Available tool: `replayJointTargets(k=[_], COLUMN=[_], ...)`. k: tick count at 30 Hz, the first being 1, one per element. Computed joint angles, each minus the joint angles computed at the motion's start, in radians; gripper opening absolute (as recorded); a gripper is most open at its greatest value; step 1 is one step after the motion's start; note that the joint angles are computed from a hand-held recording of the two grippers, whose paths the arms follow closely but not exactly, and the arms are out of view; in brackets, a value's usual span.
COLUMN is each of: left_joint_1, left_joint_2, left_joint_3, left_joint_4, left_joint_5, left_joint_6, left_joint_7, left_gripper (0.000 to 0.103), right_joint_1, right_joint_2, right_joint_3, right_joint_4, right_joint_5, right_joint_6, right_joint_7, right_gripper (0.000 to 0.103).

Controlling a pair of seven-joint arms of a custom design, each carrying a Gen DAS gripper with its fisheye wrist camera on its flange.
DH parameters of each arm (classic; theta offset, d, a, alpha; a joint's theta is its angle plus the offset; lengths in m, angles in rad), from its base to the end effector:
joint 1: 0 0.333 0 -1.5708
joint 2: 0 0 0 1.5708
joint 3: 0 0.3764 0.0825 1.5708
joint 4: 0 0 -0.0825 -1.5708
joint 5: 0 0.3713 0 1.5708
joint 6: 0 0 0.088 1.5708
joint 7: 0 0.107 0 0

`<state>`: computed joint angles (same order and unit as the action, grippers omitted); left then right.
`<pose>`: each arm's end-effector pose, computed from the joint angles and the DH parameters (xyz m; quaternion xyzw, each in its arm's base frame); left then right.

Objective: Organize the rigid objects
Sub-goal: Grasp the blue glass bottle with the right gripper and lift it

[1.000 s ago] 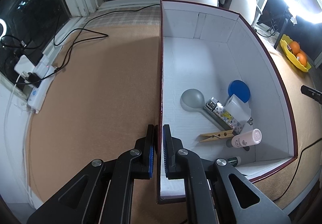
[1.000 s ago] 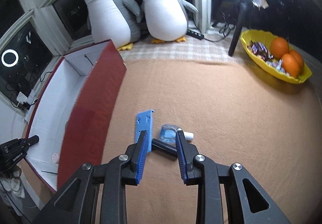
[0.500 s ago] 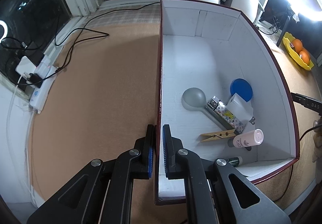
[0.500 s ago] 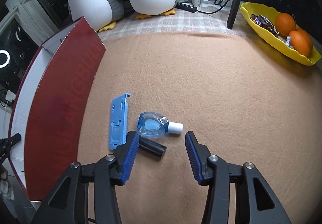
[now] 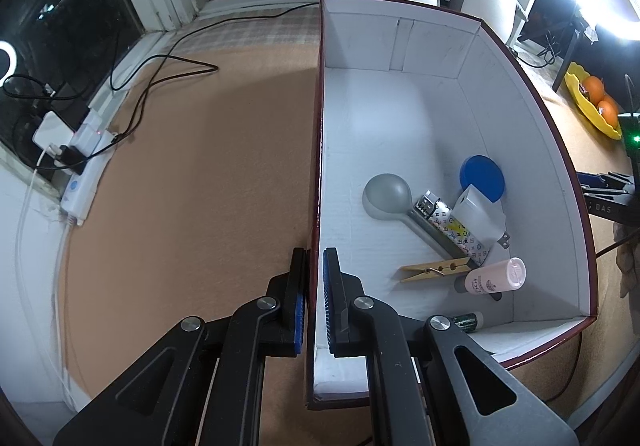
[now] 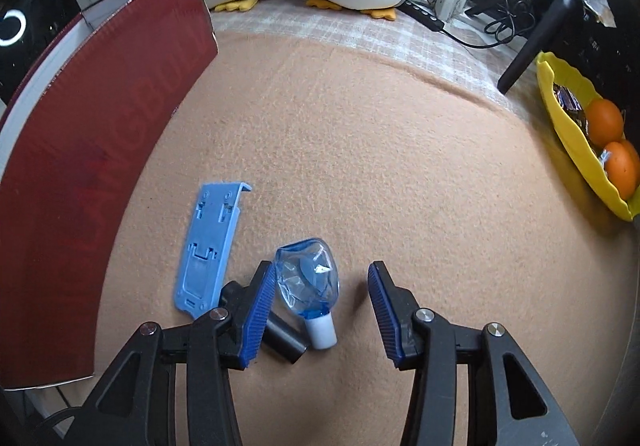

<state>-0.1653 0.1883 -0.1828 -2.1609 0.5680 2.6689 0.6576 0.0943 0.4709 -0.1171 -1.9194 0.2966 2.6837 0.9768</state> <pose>0.5484 -0.2112 0.4104 -0.7261 0.6522 -0.1328 0.1726 0.6721 -0.0157 0.3404 -0.8075 0.5678 -0.1050 0.1208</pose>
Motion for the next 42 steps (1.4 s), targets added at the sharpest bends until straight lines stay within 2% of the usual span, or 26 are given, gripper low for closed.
replayJointTargets(k=[5,9,17,23,32,36,42], left_joint_1=[0.0,0.001,0.0,-0.002,0.0,0.001,0.004], left_joint_2=[0.002,0.002,0.002,0.002,-0.007,-0.014,-0.024], left_joint_3=[0.0,-0.001,0.0,0.001,0.003,0.004,0.006], left_joint_4=[0.001,0.001,-0.001,-0.004,-0.017,-0.025,-0.04], left_joint_5=[-0.002,-0.003,0.0,0.008,0.016,0.022,0.03], left_joint_6=[-0.002,0.0,0.004,0.013,0.035,0.046,0.069], left_joint_7=[0.0,0.001,-0.006,-0.017,-0.031,-0.037,-0.049], left_gripper=[0.006,0.006,0.006,0.006,0.006,0.006,0.006], right_joint_1=[-0.008,-0.017,-0.003,-0.019,-0.039,-0.033,0.003], right_joint_2=[0.009,0.006,-0.012,-0.059,-0.183,-0.23,-0.283], right_joint_3=[0.004,0.01,0.0,0.022,0.097,0.133,0.154], right_joint_4=[0.014,0.018,-0.009,-0.047,-0.139,-0.156,-0.172], right_joint_5=[0.006,0.023,0.02,0.069,0.202,0.28,0.359], right_joint_6=[-0.016,-0.033,0.005,0.055,0.136,0.137,0.119], right_joint_7=[-0.004,-0.009,0.02,0.014,-0.099,-0.169,-0.248], right_gripper=[0.042,0.028,0.028,0.028,0.028,0.028,0.028])
